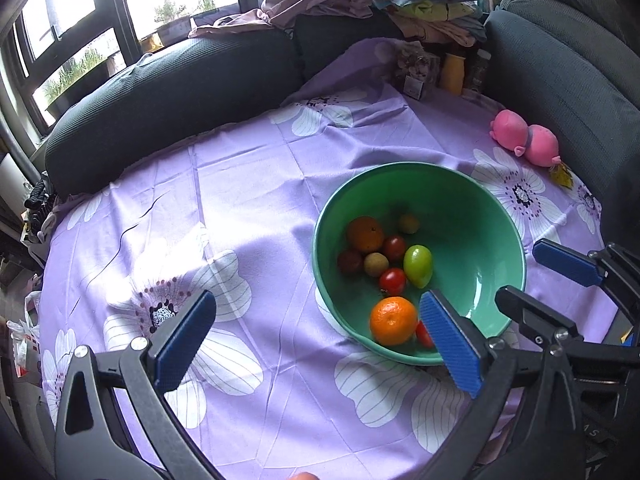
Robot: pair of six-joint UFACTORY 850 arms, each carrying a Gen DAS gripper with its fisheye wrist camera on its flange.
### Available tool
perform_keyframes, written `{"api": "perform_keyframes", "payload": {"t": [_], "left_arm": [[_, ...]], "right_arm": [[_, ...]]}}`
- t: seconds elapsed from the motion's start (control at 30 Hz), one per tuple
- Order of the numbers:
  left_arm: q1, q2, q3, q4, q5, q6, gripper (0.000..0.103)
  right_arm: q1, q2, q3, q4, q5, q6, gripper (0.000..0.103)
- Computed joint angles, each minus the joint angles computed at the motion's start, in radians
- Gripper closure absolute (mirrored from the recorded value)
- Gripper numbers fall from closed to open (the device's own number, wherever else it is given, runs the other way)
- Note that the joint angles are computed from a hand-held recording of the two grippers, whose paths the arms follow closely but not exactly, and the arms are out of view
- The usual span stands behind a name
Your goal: Organize fruits
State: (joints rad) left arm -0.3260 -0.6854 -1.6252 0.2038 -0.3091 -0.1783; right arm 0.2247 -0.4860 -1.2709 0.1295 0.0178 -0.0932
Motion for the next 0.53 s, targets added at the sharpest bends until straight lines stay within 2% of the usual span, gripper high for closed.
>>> {"api": "perform_keyframes", "payload": {"t": [0.27, 0.37, 0.53], "left_arm": [[-0.014, -0.012, -0.016, 0.034, -0.011, -0.013, 0.001], [-0.02, -0.016, -0.02, 0.062, -0.007, -0.032, 0.001], [-0.026, -0.024, -0.029, 0.071, -0.016, -0.038, 0.001]], "right_arm": [[-0.001, -0.001, -0.004, 0.345, 0.002, -0.351, 0.054], [-0.004, 0.0, -0.004, 0.377, 0.002, -0.381, 0.054], [-0.01, 0.005, 0.002, 0.33, 0.006, -0.328, 0.054]]}}
